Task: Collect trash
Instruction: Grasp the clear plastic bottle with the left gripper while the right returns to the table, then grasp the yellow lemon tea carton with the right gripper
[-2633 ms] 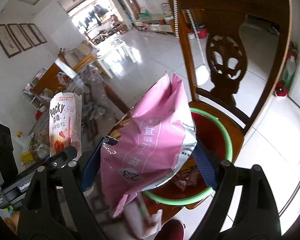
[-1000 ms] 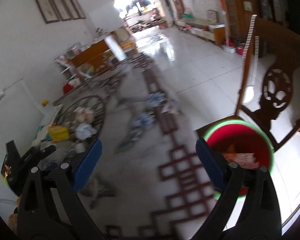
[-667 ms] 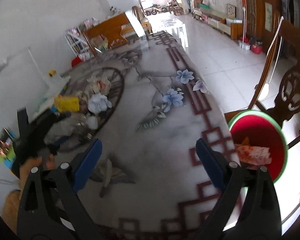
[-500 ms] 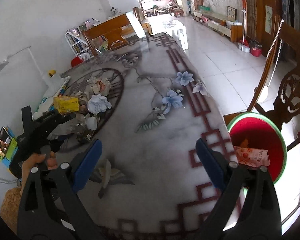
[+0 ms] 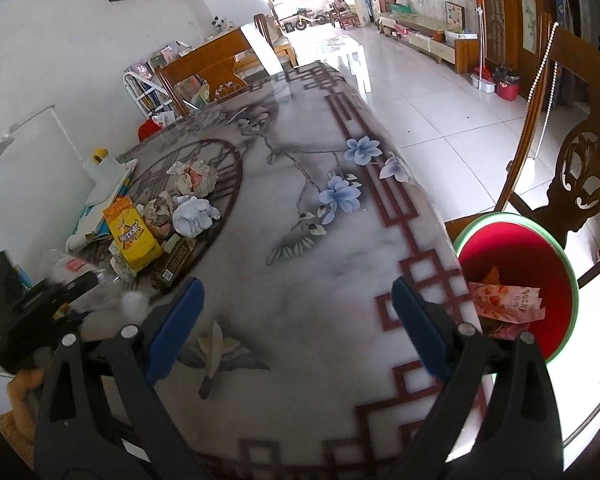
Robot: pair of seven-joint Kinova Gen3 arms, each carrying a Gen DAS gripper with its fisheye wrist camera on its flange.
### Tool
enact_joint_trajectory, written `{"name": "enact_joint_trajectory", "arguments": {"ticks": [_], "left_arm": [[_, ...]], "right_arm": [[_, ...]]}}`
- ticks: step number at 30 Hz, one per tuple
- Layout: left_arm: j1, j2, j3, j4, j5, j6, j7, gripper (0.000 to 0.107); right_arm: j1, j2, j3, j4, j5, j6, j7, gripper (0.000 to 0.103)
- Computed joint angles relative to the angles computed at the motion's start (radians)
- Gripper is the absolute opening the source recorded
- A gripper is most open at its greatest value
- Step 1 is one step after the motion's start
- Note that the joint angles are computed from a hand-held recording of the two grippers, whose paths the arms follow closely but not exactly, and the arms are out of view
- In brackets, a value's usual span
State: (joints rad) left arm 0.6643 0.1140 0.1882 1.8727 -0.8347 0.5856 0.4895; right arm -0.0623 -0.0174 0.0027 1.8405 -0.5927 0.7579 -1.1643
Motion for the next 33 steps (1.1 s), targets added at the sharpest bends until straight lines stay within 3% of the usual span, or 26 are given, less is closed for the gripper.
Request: {"name": "enact_joint_trajectory", "arguments": {"ticks": [3, 7, 10, 12, 14, 18, 23, 27, 29, 33], "left_arm": [[-0.007, -0.035, 0.023, 0.027, 0.05, -0.011, -0.067, 0.055], [0.016, -0.012, 0.006, 0.056, 0.035, -0.002, -0.025, 0.055], [-0.036, -0.007, 0.025, 0.093, 0.059, -0.104, 0.002, 0.055], [-0.02, -0.009, -0.014, 0.119, 0.042, -0.169, 0.033, 0.055], [-0.008, -0.005, -0.031, 0.126, 0.014, -0.19, 0.074, 0.055], [0.001, 0.006, -0.082, 0.165, -0.006, -0.315, 0.146, 0.055], [0.101, 0.01, -0.185, 0.184, -0.142, -0.349, 0.321, 0.055], [0.1, 0.007, -0.18, 0.207, -0.285, -0.355, 0.484, 0.055], [0.133, 0.003, -0.213, 0.225, -0.346, -0.371, 0.565, 0.055], [0.116, 0.004, -0.177, 0.237, -0.466, -0.35, 0.708, 0.055]], "right_arm": [[-0.014, 0.013, -0.016, -0.019, 0.067, 0.001, -0.066, 0.093], [-0.053, 0.033, -0.05, -0.037, 0.144, -0.032, -0.121, 0.093], [-0.091, 0.068, -0.079, -0.063, 0.151, -0.049, -0.126, 0.093], [-0.105, 0.106, -0.098, -0.111, 0.121, -0.02, -0.116, 0.093], [-0.131, 0.152, -0.13, -0.193, 0.115, 0.008, -0.123, 0.093], [-0.214, 0.255, -0.174, -0.379, 0.177, 0.052, -0.143, 0.093], [-0.374, 0.42, -0.179, -0.61, 0.341, 0.139, -0.221, 0.093], [-0.497, 0.518, -0.171, -0.747, 0.486, 0.216, -0.247, 0.093], [-0.544, 0.545, -0.155, -0.771, 0.542, 0.221, -0.263, 0.093], [-0.595, 0.625, -0.133, -0.868, 0.603, 0.311, -0.29, 0.093]]}}
